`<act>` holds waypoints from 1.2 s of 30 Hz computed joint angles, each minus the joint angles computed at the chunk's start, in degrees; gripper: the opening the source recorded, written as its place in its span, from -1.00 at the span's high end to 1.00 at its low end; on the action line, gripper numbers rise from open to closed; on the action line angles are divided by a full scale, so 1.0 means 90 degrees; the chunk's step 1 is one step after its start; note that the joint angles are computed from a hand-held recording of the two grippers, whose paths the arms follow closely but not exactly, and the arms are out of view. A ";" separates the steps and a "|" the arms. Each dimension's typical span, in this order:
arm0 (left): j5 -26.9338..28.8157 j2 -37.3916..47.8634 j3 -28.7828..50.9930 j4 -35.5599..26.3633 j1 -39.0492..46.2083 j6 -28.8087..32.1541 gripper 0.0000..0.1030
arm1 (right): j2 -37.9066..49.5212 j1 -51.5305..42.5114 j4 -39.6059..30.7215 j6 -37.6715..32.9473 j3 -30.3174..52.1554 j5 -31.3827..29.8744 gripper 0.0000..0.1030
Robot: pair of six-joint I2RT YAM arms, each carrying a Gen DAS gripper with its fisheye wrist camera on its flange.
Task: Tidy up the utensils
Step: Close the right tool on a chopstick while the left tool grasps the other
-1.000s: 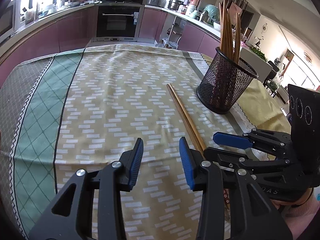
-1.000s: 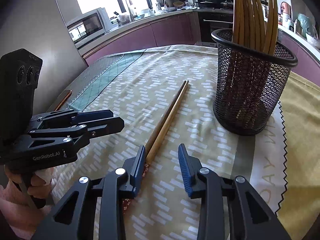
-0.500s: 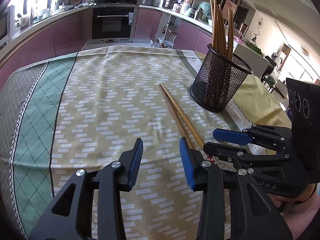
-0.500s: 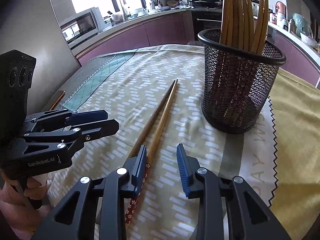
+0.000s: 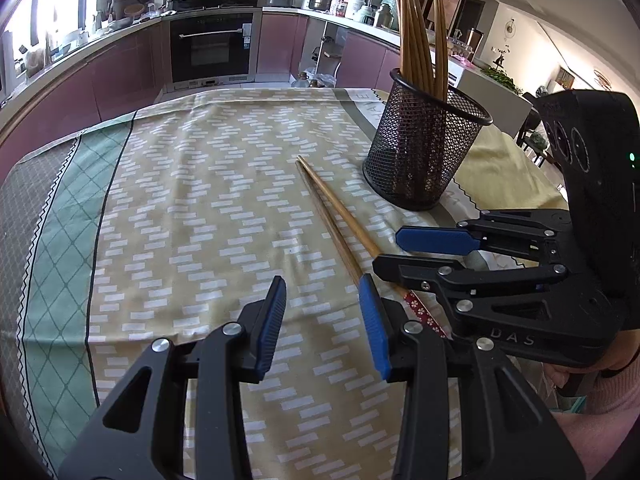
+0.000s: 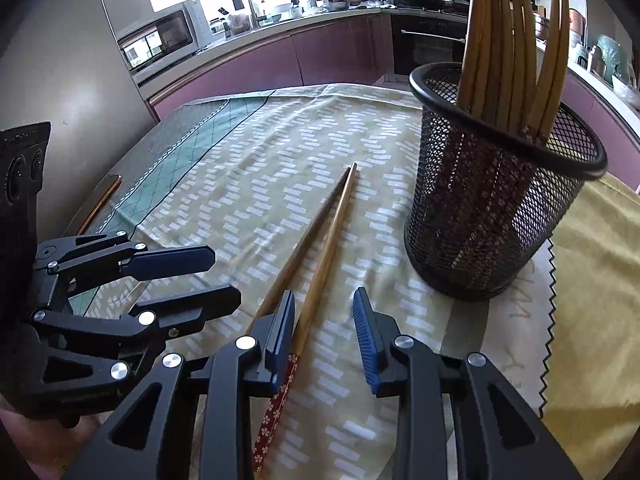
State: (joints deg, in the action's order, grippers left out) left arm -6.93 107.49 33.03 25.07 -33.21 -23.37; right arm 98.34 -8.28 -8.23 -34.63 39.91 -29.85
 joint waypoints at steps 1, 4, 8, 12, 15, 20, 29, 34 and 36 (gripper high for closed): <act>-0.0006 0.0005 0.0001 -0.0008 0.0001 0.0011 0.27 | 0.0028 0.0038 0.0075 0.0044 0.0015 0.0054 0.46; 0.0005 0.0041 0.0052 -0.0065 0.0006 0.0062 0.27 | 0.0152 0.0084 0.0195 0.0150 0.0108 0.0089 0.58; 0.0006 0.0123 0.0211 -0.0181 -0.0013 0.0143 0.27 | 0.0271 -0.0065 0.0094 0.0195 0.0234 -0.0042 0.80; -0.0006 0.0278 0.0514 -0.0391 -0.0050 0.0247 0.27 | 0.0338 -0.0291 -0.0013 0.0168 0.0272 -0.0245 0.87; -0.0047 0.0424 0.0751 -0.0567 -0.0085 0.0293 0.27 | 0.0356 -0.0474 -0.0124 0.0124 0.0287 -0.0403 0.89; -0.0092 0.0610 0.1085 -0.0808 -0.0068 0.0375 0.30 | 0.0380 -0.0830 -0.0368 -0.0065 0.0353 -0.0679 0.89; -0.0156 0.0926 0.1644 -0.1264 -0.0028 0.0366 0.49 | 0.0331 -0.1135 -0.0749 -0.0450 0.0441 -0.0991 0.89; -0.0242 0.1031 0.1828 -0.1383 -0.0005 0.0250 0.72 | 0.0366 -0.1261 -0.0900 -0.0633 0.0479 -0.1109 0.89; -0.0293 0.1048 0.1831 -0.1353 -0.0011 0.0145 0.75 | 0.0351 -0.1296 -0.0976 -0.0694 0.0486 -0.1153 0.89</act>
